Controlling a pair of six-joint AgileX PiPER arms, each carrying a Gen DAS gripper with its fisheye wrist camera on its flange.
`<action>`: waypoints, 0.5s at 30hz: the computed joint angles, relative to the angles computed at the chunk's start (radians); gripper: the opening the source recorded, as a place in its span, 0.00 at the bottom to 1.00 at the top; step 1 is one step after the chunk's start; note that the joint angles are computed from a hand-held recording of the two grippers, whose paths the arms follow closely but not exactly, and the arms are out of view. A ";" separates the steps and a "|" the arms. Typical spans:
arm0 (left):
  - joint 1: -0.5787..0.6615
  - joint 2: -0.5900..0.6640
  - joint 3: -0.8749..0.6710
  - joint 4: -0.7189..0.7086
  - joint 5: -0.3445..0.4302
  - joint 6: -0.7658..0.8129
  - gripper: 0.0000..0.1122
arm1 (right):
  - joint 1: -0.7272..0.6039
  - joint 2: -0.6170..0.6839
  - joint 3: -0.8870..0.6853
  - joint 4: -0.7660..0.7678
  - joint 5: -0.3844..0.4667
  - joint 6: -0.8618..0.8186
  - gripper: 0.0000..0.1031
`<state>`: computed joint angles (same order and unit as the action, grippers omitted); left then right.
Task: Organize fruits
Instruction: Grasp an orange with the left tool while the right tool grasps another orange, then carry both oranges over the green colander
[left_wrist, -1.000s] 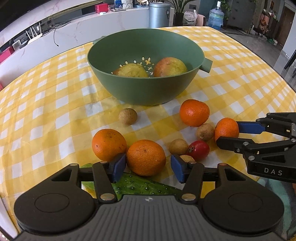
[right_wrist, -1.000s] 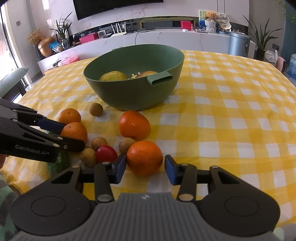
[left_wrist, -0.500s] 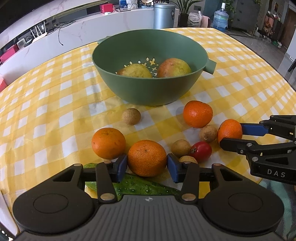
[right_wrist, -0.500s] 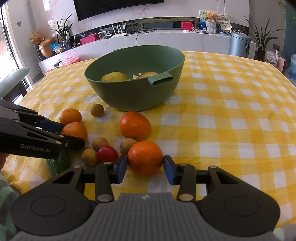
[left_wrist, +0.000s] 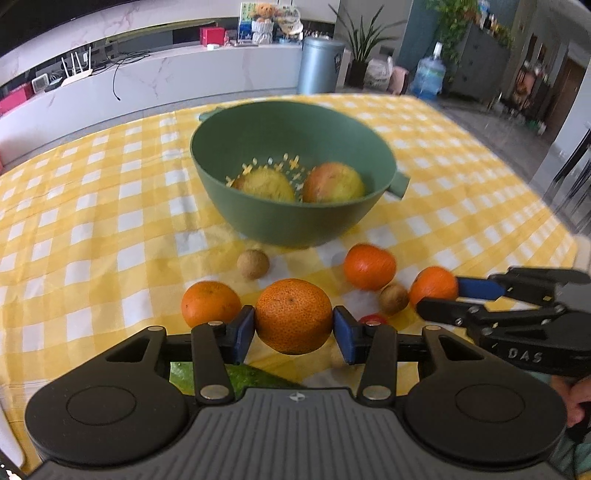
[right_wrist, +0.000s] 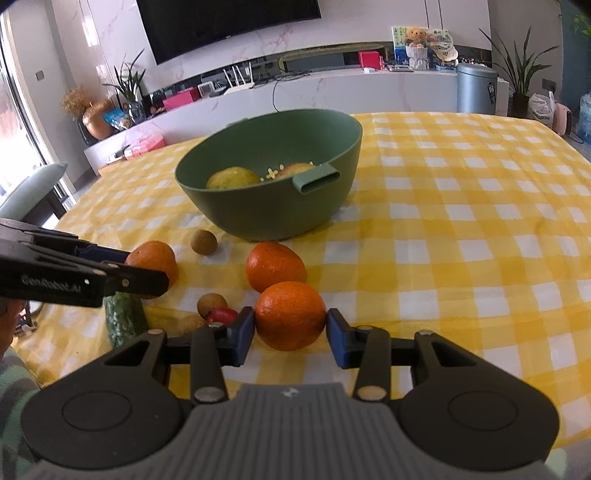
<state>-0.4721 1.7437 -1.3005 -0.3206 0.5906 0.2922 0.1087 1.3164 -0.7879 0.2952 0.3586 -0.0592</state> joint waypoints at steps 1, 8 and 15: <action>0.006 -0.005 0.001 -0.023 0.000 0.014 0.46 | -0.002 -0.004 0.001 0.017 -0.002 -0.016 0.38; 0.031 -0.039 -0.005 -0.129 -0.004 0.084 0.46 | -0.051 -0.020 -0.019 0.176 0.011 -0.152 0.38; 0.028 -0.006 -0.105 -0.155 0.026 0.086 0.46 | -0.078 0.003 -0.108 0.254 0.042 -0.291 0.38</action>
